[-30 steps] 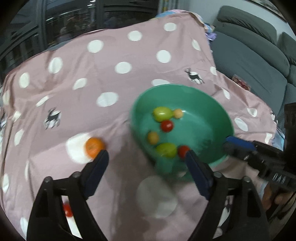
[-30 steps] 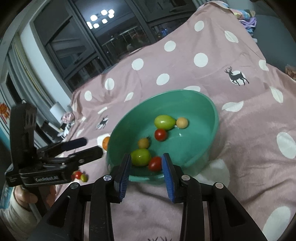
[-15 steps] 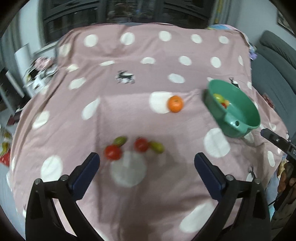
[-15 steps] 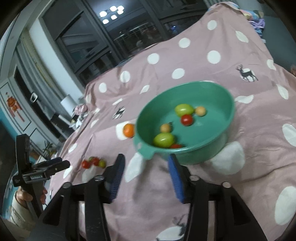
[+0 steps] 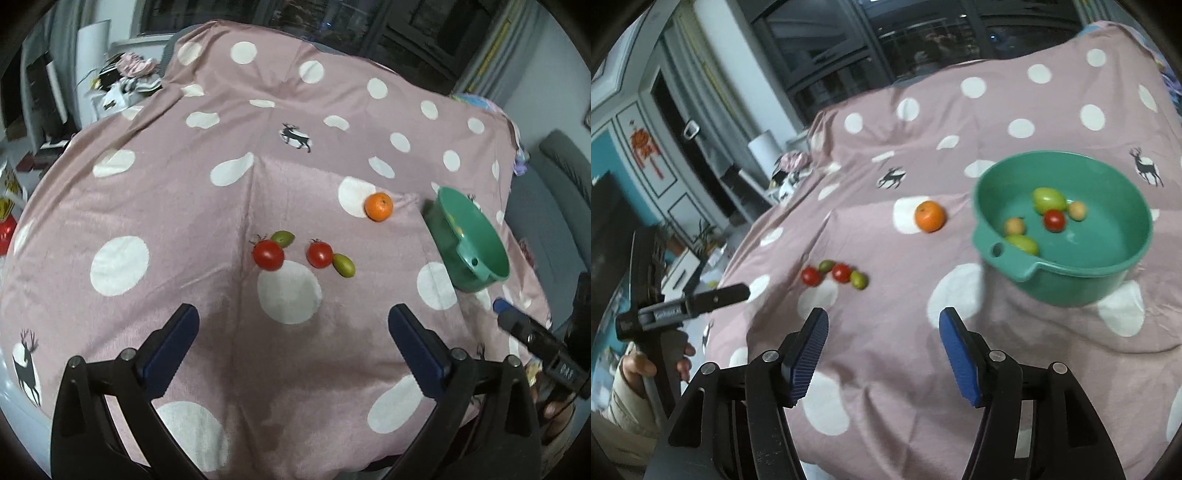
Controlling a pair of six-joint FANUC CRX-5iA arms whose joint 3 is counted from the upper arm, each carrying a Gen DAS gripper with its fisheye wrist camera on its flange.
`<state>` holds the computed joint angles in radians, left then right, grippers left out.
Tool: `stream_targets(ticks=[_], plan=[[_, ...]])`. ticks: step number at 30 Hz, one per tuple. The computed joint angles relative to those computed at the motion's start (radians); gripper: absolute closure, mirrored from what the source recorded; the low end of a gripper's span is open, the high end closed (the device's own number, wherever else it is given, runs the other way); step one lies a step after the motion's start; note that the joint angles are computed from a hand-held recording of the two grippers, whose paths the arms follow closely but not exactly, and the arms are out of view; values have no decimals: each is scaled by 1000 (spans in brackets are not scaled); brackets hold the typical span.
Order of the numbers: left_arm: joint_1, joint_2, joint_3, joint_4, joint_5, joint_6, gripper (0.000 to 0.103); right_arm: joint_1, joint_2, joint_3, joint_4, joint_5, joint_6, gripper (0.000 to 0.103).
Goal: Organize fruits
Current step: 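Withdraw both open grippers toward the remaining tomatoes, then close the left gripper on a red tomato while the right gripper closes on another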
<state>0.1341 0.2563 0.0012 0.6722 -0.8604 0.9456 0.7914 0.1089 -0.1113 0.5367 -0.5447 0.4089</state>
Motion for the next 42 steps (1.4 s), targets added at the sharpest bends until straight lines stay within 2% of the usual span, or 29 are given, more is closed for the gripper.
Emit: stream_targets(ticks=[2,5,8,11,14,17,21,24,30,33,38,42], plan=[[6,3,-13,32,5,-7,0,7,14,27,-24,-19,35,40],[12,6,-51,132,3,-101,0,13,29,55,-48,-38,71,40],[15,22,-61,208,-60,-210,0,14,51,86,-79,-57,107,40],[11,31,-43,183,-97,-255,0,15,76,119,-114,-78,150,40],[15,58,-3,139,-130,-222,0,17,107,166,-160,-115,207,40],[23,98,24,195,-193,-239,0,18,130,200,-180,-141,247,40],[8,107,56,131,-159,-225,1,13,157,240,-205,-167,285,40],[7,130,85,125,-183,-243,1,7,179,275,-229,-184,322,40],[-8,160,149,47,-161,-244,3,-9,255,399,-280,-260,419,40],[-14,189,200,1,-173,-239,7,-18,290,459,-310,-283,479,40],[-18,244,277,-16,-216,-258,30,-34,360,580,-372,-331,585,40],[-28,278,334,-56,-239,-246,31,-48,404,658,-413,-361,647,41]])
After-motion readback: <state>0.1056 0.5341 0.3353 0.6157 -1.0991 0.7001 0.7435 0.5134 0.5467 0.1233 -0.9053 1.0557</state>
